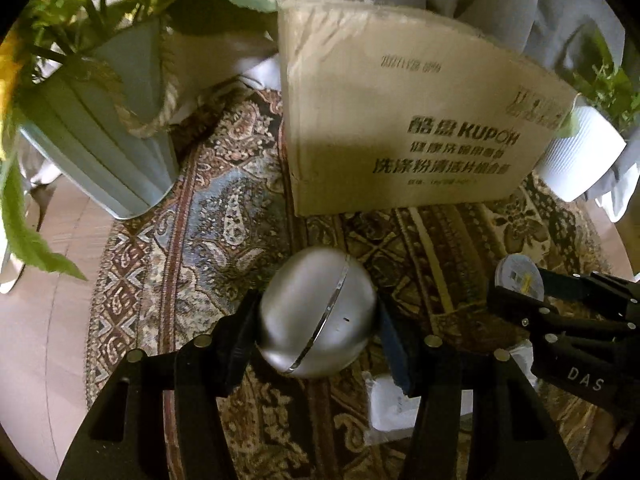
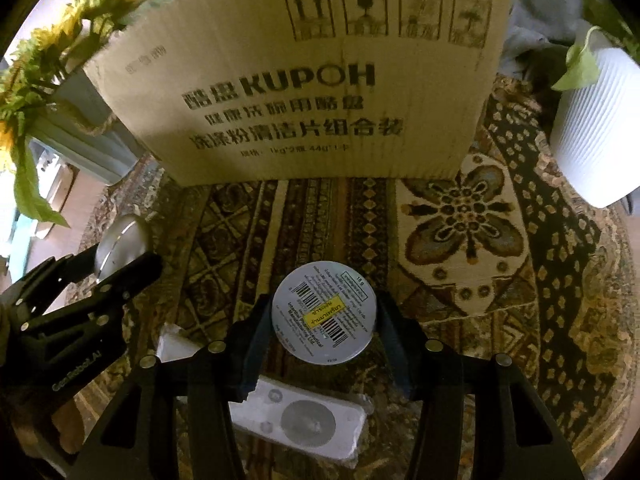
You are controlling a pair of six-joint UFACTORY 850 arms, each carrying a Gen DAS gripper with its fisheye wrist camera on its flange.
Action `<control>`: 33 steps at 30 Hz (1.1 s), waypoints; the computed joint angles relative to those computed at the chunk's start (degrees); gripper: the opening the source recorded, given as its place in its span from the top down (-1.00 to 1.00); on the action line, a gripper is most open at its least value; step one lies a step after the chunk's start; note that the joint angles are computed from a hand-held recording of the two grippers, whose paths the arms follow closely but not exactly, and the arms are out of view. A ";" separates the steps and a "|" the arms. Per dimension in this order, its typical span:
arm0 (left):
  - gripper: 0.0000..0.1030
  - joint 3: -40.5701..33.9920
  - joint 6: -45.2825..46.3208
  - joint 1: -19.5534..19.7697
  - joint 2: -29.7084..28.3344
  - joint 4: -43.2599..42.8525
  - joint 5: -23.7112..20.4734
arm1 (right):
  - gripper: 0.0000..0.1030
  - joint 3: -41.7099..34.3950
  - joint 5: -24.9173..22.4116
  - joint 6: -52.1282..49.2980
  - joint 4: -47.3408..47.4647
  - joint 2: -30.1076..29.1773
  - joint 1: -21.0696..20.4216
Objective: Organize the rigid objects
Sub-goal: 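Grasp the silver egg stone with the left tool while the right tool grasps the round tin, then lift the stone and tin and carry both over the cardboard box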
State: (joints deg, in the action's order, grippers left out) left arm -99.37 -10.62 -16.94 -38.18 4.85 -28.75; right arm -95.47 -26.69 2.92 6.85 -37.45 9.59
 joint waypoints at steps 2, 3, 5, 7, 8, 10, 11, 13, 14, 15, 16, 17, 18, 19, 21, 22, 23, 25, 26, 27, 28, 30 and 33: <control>-0.09 0.68 -0.73 -0.11 0.92 0.07 0.42 | -0.03 1.29 1.10 -0.44 0.25 1.36 -0.13; -0.09 0.85 -0.92 -0.13 1.25 -0.08 0.55 | -0.03 1.75 1.52 -0.65 0.35 1.90 -0.15; -0.09 1.83 -1.65 -0.24 2.37 0.12 1.28 | -0.03 3.25 2.73 -1.20 0.40 3.54 -0.32; -0.09 2.31 -2.67 -0.41 3.16 0.98 1.65 | -0.03 4.54 3.75 -1.39 0.33 4.93 -0.31; -0.09 2.63 -3.39 -0.55 3.67 1.70 1.86 | -0.03 5.16 4.32 -1.82 0.72 5.63 -0.36; -0.09 3.41 -5.34 -0.91 4.80 3.77 2.41 | -0.03 6.29 5.17 -2.71 1.48 6.96 -0.50; -0.09 3.76 -6.13 -1.07 5.37 4.75 2.71 | -0.03 6.48 5.60 -2.69 1.59 7.28 -0.37; -0.09 4.28 -7.34 -1.24 6.24 6.22 3.34 | -0.03 7.38 6.53 -3.22 2.18 8.38 -0.30; -0.09 4.62 -7.88 -1.38 6.82 6.93 3.78 | -0.03 7.56 7.04 -2.52 1.67 8.72 0.00; -0.09 4.86 -8.49 -1.51 7.21 7.67 4.13 | -0.03 7.66 7.54 -1.95 1.23 8.92 0.25; -0.09 5.06 -9.30 -1.70 7.69 8.66 4.41 | -0.03 8.09 8.07 -1.96 1.17 9.49 0.31; -0.09 5.17 -9.87 -1.85 8.06 9.38 4.64 | -0.03 8.42 8.56 -2.01 1.07 10.02 0.37; -0.09 5.18 -10.15 -1.95 8.32 9.79 4.87 | -0.03 8.57 8.97 -1.77 0.76 10.34 0.50; -0.09 5.37 -10.79 -2.12 8.83 10.61 5.22 | -0.03 8.91 9.65 -1.42 0.41 10.74 0.65; -0.09 5.52 -11.72 -2.34 9.56 11.87 5.96 | -0.03 9.44 10.74 -1.94 0.82 11.54 0.71; -0.09 5.50 -12.03 -2.41 9.85 12.31 6.17 | -0.03 9.93 11.36 -2.62 1.47 12.22 0.63; -0.09 5.57 -12.52 -2.56 10.32 12.99 6.58 | -0.03 10.35 11.98 -2.58 1.38 12.76 0.65; -0.09 5.55 -13.22 -2.75 10.88 14.09 7.29 | -0.03 11.38 13.51 -2.68 1.18 14.28 0.62; -0.09 5.54 -13.88 -2.89 11.25 14.99 7.70 | -0.03 11.86 14.16 -2.92 1.24 14.91 0.58; -0.09 5.51 -14.43 -2.99 11.42 15.64 7.98 | -0.03 12.18 14.72 -3.19 1.31 15.44 0.56; -0.09 5.45 -15.10 -3.11 11.72 16.47 8.36 | -0.03 12.50 15.36 -3.38 1.33 15.98 0.54; -0.09 5.17 -16.02 -3.28 12.11 17.70 8.99 | -0.03 13.04 16.57 -4.51 2.25 17.01 0.40; -0.09 4.27 -16.23 -3.38 12.35 18.66 9.93 | -0.03 13.50 17.99 -7.10 4.58 18.10 0.27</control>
State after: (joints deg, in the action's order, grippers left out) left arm -95.10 -26.85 -20.32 -25.83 23.51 -18.81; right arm -81.97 -8.70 -4.17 11.43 -19.35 9.85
